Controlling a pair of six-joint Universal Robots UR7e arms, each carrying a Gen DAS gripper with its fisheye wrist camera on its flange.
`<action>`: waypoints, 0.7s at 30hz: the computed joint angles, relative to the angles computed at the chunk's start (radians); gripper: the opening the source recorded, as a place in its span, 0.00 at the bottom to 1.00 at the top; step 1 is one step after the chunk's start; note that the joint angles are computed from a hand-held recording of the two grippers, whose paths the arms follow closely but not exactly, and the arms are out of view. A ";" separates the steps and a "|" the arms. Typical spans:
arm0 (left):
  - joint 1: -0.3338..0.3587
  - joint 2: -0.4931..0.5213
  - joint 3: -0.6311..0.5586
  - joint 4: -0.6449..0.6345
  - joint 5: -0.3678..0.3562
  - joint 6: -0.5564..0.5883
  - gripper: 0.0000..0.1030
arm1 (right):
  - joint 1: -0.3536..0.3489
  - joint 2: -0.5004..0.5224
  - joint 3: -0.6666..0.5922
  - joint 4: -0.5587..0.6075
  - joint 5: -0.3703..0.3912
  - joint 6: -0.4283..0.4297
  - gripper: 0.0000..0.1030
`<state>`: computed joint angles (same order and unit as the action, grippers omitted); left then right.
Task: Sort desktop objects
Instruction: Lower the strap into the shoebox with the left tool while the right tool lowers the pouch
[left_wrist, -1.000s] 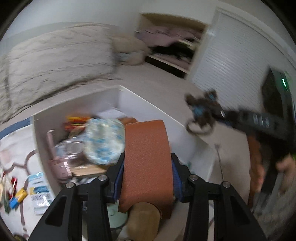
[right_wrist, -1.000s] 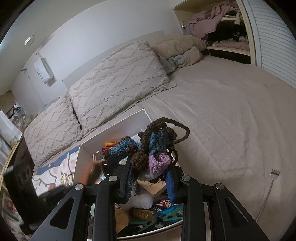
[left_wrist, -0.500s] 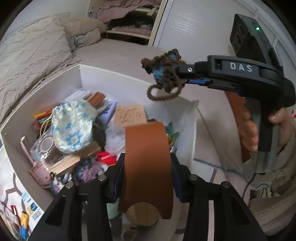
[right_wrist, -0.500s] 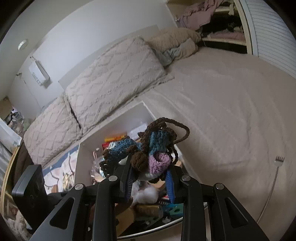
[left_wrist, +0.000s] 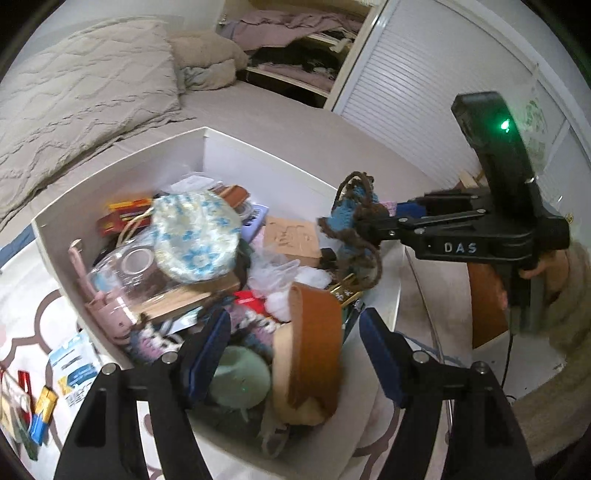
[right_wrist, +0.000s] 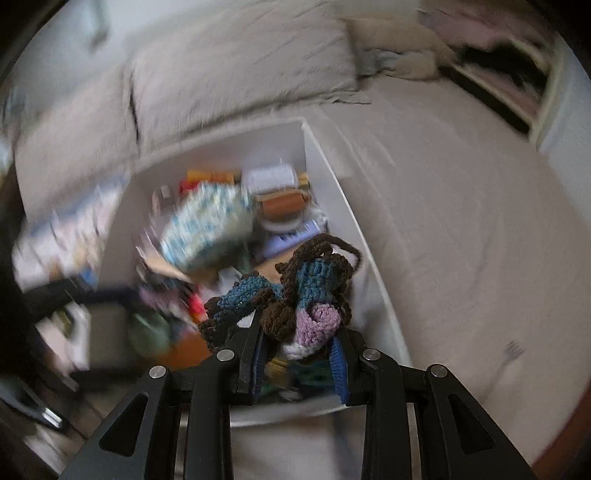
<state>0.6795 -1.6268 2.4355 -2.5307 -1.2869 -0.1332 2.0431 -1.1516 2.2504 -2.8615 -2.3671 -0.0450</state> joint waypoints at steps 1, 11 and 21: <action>0.004 -0.012 0.004 0.003 0.001 -0.003 0.70 | 0.008 0.005 -0.012 0.040 -0.032 -0.023 0.30; 0.028 -0.063 0.032 -0.028 -0.016 -0.056 0.70 | 0.036 0.064 -0.133 0.450 -0.222 -0.133 0.30; 0.052 -0.105 0.045 -0.047 -0.029 -0.087 0.70 | 0.006 0.148 -0.286 0.894 -0.204 -0.090 0.30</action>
<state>0.7319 -1.7321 2.4803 -2.5782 -1.3155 -0.2199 2.0489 -1.0039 1.9642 -1.9675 -2.5708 -0.1346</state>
